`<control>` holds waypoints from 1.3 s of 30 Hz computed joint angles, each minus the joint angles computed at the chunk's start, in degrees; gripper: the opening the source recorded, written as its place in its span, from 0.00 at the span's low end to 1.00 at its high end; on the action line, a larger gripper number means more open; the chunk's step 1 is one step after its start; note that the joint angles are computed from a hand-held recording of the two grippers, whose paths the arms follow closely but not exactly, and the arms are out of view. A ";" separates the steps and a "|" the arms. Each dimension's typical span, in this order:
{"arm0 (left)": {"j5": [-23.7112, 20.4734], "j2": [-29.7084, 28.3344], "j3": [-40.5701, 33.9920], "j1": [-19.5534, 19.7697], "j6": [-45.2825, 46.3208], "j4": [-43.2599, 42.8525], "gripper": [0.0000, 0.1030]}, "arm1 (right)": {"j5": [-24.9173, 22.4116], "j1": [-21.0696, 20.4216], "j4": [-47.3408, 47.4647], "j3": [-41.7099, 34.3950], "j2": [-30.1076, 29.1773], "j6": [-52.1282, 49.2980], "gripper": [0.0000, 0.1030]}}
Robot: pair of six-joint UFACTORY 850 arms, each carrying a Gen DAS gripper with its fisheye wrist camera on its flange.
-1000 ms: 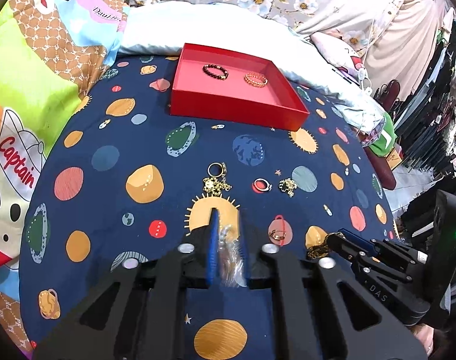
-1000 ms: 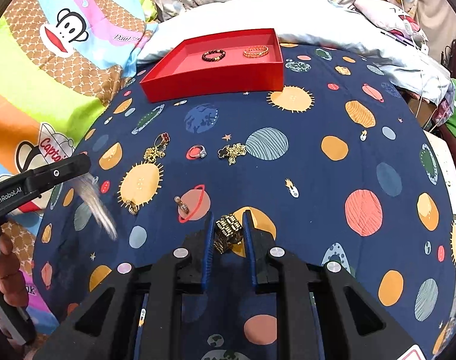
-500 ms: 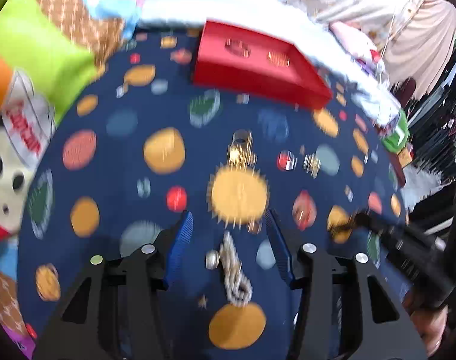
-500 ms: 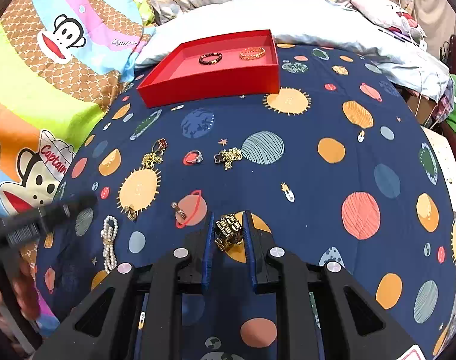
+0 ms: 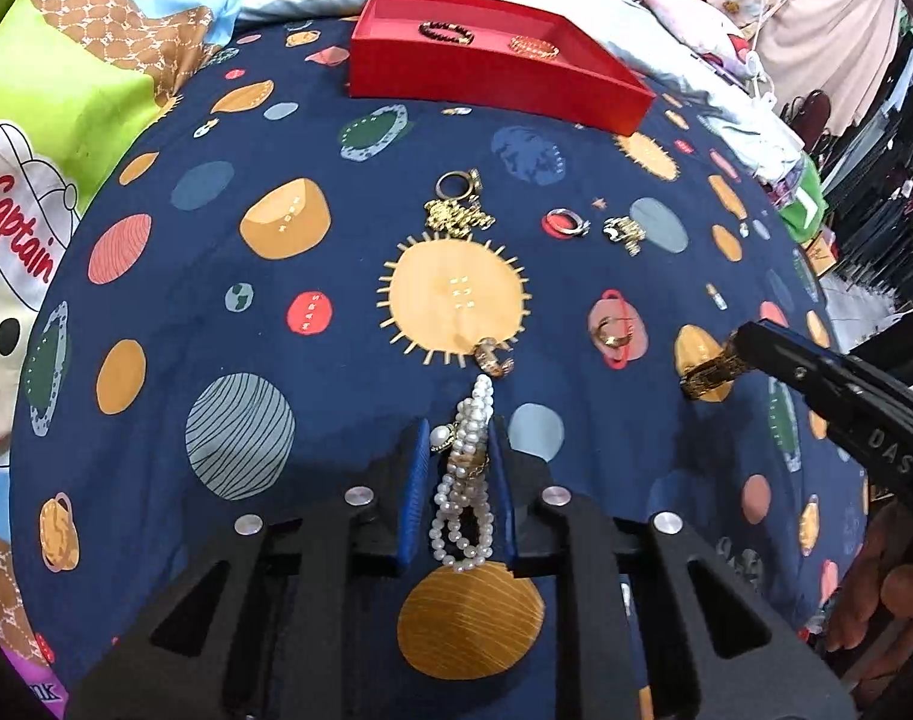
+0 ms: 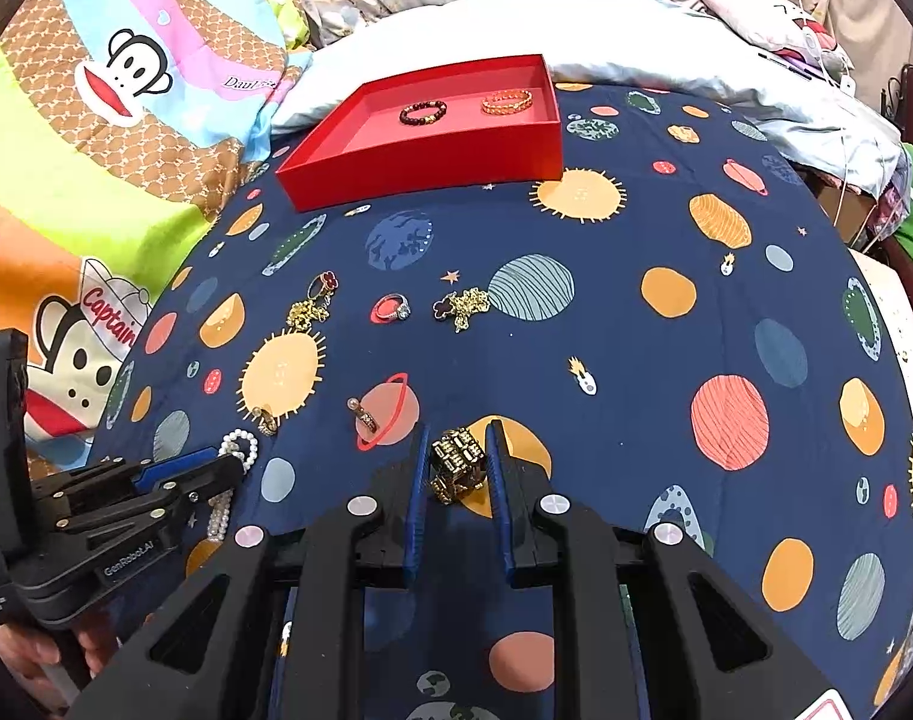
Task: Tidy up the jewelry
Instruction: 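Carry the necklace and watch over the red tray and open both grippers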
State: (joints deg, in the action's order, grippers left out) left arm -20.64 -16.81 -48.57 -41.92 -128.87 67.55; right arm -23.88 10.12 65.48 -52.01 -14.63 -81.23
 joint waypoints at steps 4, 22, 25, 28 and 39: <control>0.35 1.94 0.52 0.40 -2.89 3.19 0.18 | -0.50 -0.08 0.78 -0.42 0.47 -0.62 0.17; 2.95 -2.12 -13.85 17.60 9.31 10.05 0.18 | -2.92 4.81 -3.51 -33.54 -18.91 6.40 0.17; 5.02 -6.78 -19.09 20.99 14.19 7.39 0.18 | -3.01 6.32 -8.48 -43.25 -25.99 10.83 0.17; 5.89 -12.24 -25.13 23.52 24.62 -0.60 0.18 | -3.04 7.26 -13.64 -51.68 -32.38 14.10 0.17; 7.25 -21.50 -33.51 27.21 38.36 -13.73 0.19 | -6.48 7.82 -23.48 -62.64 -41.69 20.16 0.18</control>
